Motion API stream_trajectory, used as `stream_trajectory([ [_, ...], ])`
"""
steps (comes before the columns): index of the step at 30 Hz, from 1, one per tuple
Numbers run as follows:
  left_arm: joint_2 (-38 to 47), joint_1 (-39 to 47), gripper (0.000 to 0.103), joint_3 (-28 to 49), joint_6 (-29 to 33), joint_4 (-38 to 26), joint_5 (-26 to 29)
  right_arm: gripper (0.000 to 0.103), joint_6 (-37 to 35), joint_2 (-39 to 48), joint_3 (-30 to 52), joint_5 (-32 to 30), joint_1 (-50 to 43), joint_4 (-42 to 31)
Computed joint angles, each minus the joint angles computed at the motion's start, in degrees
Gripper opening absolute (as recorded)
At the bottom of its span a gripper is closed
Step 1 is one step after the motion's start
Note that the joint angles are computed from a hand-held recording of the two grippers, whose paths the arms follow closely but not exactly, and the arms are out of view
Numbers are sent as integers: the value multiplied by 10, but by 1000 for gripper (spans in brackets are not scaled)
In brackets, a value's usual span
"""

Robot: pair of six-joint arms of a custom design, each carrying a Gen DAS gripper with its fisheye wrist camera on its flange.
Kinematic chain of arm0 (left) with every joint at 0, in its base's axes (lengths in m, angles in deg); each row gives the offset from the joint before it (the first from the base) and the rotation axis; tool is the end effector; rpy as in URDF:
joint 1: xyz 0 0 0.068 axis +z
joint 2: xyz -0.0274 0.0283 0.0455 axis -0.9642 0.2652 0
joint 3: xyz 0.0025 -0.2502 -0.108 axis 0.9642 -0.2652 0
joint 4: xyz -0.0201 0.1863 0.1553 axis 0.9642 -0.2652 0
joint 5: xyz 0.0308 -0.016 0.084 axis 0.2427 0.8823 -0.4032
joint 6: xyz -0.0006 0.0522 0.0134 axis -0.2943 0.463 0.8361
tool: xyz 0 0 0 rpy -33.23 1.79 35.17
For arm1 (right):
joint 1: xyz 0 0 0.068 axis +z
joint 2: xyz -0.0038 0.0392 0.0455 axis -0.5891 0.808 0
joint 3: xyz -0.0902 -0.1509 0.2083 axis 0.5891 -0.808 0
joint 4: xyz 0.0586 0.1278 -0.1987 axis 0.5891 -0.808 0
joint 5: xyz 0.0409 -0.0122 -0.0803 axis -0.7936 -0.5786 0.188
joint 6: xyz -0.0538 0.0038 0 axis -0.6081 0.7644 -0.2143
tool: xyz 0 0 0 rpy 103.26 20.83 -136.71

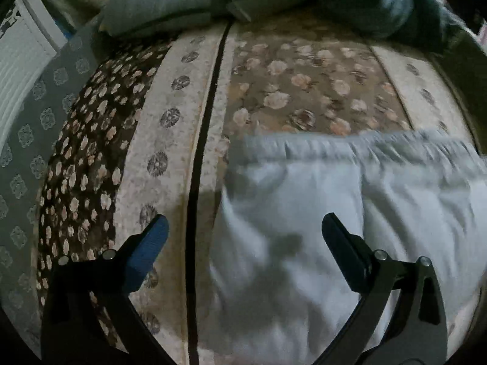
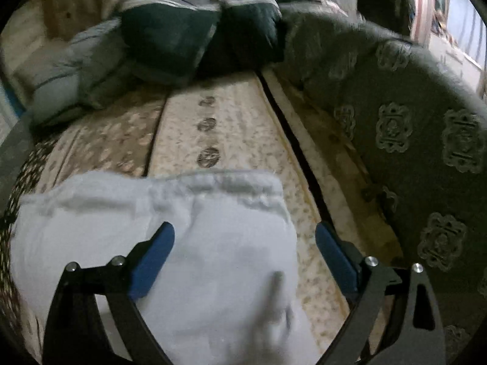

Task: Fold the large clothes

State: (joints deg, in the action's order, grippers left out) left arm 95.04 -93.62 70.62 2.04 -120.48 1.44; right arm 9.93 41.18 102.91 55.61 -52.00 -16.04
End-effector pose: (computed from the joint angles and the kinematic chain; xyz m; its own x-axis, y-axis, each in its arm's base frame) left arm 0.1722 -0.0449 0.3273 -0.8426 -0.3635 -0.3975 -0.4498 0.8808 0.1481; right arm 0.3207 -0.0777 0.3028 -0.7484 -0.1565 -0.6446 -0.2555 0.9648 0.0624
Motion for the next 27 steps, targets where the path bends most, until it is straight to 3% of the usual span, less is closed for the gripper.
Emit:
stream_trajectory([
  [4,-69,-149,100,-51,-132,-38,-15,94,-59,-94,-114,-46,-59,20],
  [8,-101,-355,100,-95,-344,-47,-18,94,-110,-201,-220,-133,-151,45],
  [10,-86,-441,100,-111,-433,-50,-43,94,-126,-209,-235,-158,-174,29],
  [11,-77,-453,100,-120,-447,-48,-49,94,-131,-202,-243,-162,-181,19],
  [13,-74,-430,100,-154,-434,-14,-36,93,-131,-183,-255,-127,-159,27],
  [15,-96,-378,100,-187,-402,32,-10,91,-94,-149,-280,-77,-137,87],
  [21,-79,-244,100,-192,-277,92,25,94,-39,-57,-262,-17,-76,139],
  [24,-71,-209,100,-200,-240,118,32,98,-35,-23,-225,-12,-71,109],
  [27,-96,-229,100,-199,-263,95,23,99,-76,-6,-174,-62,-119,32],
])
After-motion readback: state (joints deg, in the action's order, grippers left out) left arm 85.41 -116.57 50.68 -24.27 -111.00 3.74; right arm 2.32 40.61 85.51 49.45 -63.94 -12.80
